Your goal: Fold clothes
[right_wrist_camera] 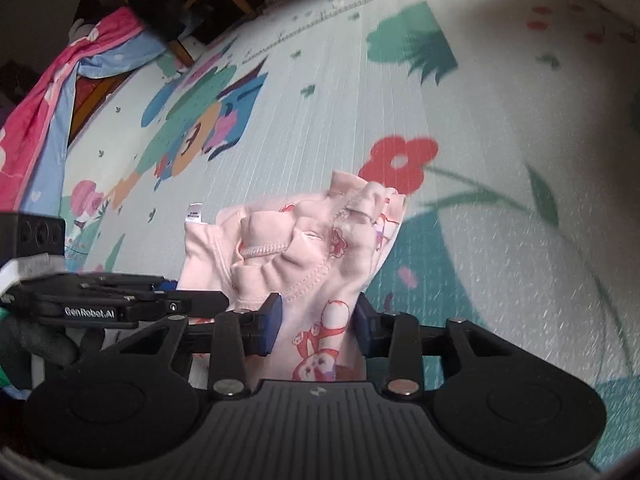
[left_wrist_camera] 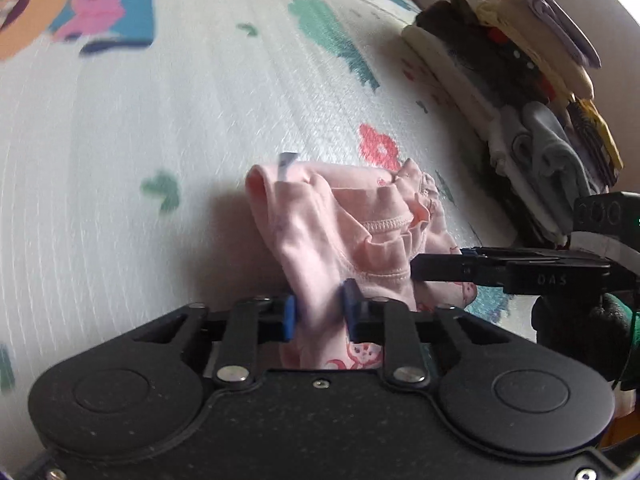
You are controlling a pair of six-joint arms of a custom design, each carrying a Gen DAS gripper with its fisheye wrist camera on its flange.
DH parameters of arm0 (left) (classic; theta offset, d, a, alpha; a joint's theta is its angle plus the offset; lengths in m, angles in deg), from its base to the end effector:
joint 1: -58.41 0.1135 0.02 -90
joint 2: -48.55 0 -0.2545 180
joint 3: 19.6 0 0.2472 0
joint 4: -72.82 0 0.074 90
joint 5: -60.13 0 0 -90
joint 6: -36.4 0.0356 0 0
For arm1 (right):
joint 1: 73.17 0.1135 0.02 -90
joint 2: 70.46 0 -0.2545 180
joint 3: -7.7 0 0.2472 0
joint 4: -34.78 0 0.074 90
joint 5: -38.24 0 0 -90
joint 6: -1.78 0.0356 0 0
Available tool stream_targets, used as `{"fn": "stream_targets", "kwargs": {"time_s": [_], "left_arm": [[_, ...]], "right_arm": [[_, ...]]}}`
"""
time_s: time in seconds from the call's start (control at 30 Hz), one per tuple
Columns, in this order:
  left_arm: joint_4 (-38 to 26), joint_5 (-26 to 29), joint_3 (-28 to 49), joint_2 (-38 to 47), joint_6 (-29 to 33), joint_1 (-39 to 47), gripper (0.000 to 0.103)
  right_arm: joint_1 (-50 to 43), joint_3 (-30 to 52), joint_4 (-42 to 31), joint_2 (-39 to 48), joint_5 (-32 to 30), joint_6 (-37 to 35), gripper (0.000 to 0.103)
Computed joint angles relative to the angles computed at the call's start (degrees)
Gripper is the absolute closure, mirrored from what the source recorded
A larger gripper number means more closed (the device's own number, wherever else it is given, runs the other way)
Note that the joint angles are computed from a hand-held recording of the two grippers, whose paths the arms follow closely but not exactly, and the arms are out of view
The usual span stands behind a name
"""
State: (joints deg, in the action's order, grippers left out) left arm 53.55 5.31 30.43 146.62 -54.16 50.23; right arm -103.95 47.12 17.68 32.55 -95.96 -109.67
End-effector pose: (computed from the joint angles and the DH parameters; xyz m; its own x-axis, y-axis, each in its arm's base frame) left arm 0.2552 -0.0574 0.0865 -0.9165 0.1237 -0.3805 0.3273 0.7787 -0.5353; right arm 0.1874 -0.0827 0.0419 -0.8878 0.2237 -0.4022 -0.0588 0.8117 0.5812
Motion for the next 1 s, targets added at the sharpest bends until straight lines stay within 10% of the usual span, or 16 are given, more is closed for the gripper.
{"fn": "stream_targets", "kwargs": {"time_s": [0.27,0.63,0.77,0.93,1.0], "left_arm": [[-11.35,6.91,-9.71,-8.56,14.89,21.43,0.086],[-35.53,8.61,5.03,4.11,45.13,77.55,0.088],[-36.19,8.67,16.24,10.78,42.35,90.32,0.088],[-25.94,10.41,24.41,17.38,19.89,101.88,0.088],[-27.26,8.83,25.27,16.89,22.91,103.67,0.078]], "right_arm": [[19.84,11.44,-23.31,-0.53,6.26,-6.66,0.071],[61.66,32.14,-0.56,16.31,5.59,23.11,0.071],[74.6,50.78,-0.36,28.07,8.06,31.65,0.071],[86.78,86.76,-10.06,45.47,18.9,41.05,0.069],[87.23,100.37,-17.9,50.26,18.86,43.5,0.061]]}}
